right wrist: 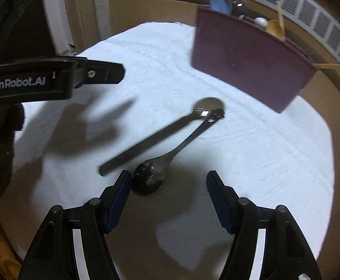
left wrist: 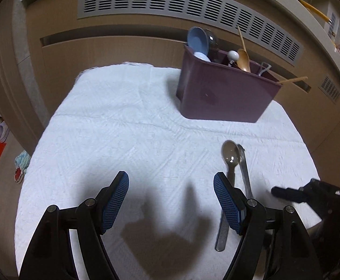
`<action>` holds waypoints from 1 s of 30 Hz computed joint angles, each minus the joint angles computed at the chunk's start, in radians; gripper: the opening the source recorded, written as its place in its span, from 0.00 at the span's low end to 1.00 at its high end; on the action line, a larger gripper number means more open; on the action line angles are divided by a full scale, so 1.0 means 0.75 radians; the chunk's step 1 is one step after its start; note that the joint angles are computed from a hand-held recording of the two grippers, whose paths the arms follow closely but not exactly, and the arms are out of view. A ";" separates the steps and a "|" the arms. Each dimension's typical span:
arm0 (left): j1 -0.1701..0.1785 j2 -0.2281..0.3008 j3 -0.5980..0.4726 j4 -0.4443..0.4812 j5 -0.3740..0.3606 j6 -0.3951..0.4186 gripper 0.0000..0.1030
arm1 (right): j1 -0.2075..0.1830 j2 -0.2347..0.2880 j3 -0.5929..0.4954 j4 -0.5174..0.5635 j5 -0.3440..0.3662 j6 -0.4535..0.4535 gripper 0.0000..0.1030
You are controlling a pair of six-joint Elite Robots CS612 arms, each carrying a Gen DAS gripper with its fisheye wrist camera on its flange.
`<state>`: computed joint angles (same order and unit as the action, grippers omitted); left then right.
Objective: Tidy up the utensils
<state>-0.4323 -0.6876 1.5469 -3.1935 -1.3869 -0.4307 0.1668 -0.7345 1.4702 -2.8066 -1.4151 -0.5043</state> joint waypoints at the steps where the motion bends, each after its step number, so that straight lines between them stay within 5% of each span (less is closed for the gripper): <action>1: -0.001 0.003 -0.007 0.011 -0.013 0.015 0.74 | -0.007 0.001 0.001 -0.011 -0.013 0.002 0.62; 8: 0.000 0.062 -0.154 0.154 -0.257 0.193 0.73 | -0.058 0.000 0.026 -0.083 -0.078 0.061 0.62; 11: 0.001 0.096 -0.256 0.301 -0.308 0.248 0.54 | -0.082 -0.008 0.038 -0.073 -0.050 0.096 0.62; 14: -0.006 0.128 -0.358 0.453 -0.282 0.314 0.49 | -0.101 -0.020 0.058 -0.062 -0.012 0.124 0.63; 22: -0.030 0.184 -0.543 0.738 -0.171 0.394 0.48 | -0.136 -0.033 0.084 -0.026 0.093 0.206 0.88; 27: -0.037 0.188 -0.557 0.752 -0.150 0.438 0.45 | -0.143 -0.031 0.080 -0.004 0.143 0.230 0.99; 30: -0.043 0.180 -0.529 0.686 -0.095 0.416 0.33 | -0.143 -0.032 0.082 -0.002 0.142 0.254 1.00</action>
